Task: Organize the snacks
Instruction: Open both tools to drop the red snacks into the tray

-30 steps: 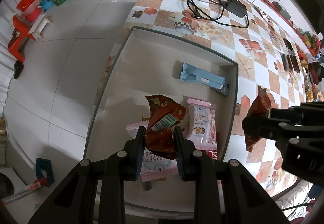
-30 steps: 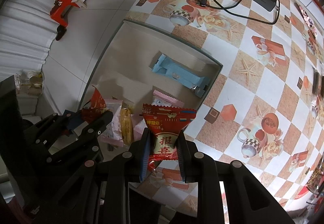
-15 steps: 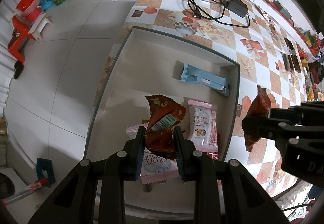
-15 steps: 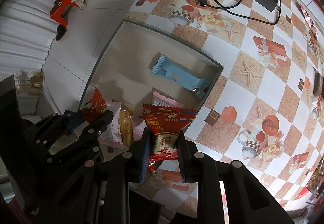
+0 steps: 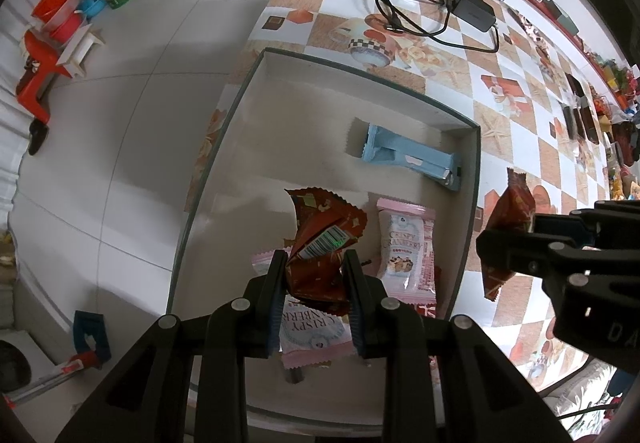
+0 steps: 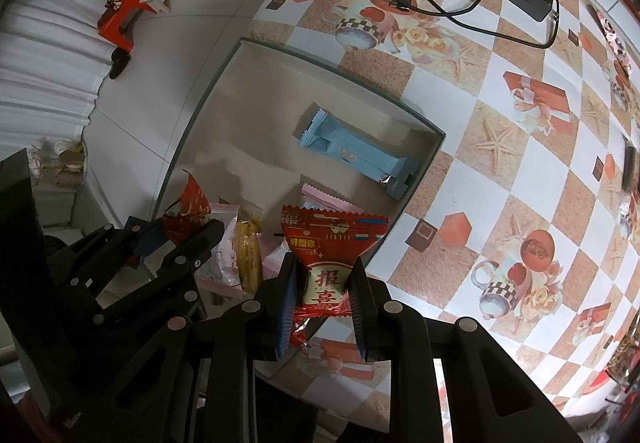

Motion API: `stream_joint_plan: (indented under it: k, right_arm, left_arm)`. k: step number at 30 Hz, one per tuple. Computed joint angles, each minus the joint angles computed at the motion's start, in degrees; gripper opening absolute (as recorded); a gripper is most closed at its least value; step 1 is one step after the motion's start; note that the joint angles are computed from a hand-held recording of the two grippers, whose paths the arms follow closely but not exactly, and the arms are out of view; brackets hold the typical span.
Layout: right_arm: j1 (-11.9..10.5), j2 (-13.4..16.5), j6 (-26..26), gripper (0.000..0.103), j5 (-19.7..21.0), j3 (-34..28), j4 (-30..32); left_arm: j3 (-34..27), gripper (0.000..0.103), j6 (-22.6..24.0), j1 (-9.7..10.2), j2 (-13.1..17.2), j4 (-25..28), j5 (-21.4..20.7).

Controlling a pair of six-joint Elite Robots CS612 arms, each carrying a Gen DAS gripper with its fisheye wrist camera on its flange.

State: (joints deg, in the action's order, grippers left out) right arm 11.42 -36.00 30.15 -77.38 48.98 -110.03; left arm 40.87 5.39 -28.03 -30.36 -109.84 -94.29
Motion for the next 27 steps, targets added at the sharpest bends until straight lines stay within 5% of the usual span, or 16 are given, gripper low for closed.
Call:
stream_joint_plan:
  k: [15,17,19,23,25,26,27]
  right_arm:
    - [-0.6,2.4,1.3,0.026,2.4,-1.6,0.3]
    - [-0.7,2.6,1.8,0.026,2.6,-1.6,0.4]
    - [-0.7,2.5,2.7,0.026,2.9,-1.2,0.3]
    - [-0.8,2.1,3.7,0.027,3.1,-0.5,0.3]
    - [-0.9,2.2,3.5,0.040,2.5,-0.7,1.1]
    - [-0.8,2.0,3.6,0.070,1.8,-0.6,1.3]
    - [-0.8,1.5,3.9,0.084,0.5,-0.1,0.8]
  left_arm:
    - [-4.5,0.032,0.4,-0.31,3.0,3.5,1.7]
    - [-5.1,0.047,0.3,-0.32,3.4,3.9,1.9]
    - [-4.3,0.075,0.0,-0.45,3.1,2.6,3.5]
    - [-4.2,0.081,-0.6,0.00,2.9,2.8,1.6]
    - [-3.0,0.087,-0.6,-0.09,2.2,1.6,2.8]
    - [-2.5,0.090,-0.5,-0.23,1.9,1.0,3.9]
    - [-2.0,0.098,-0.3,-0.35,1.7,0.7,4.7]
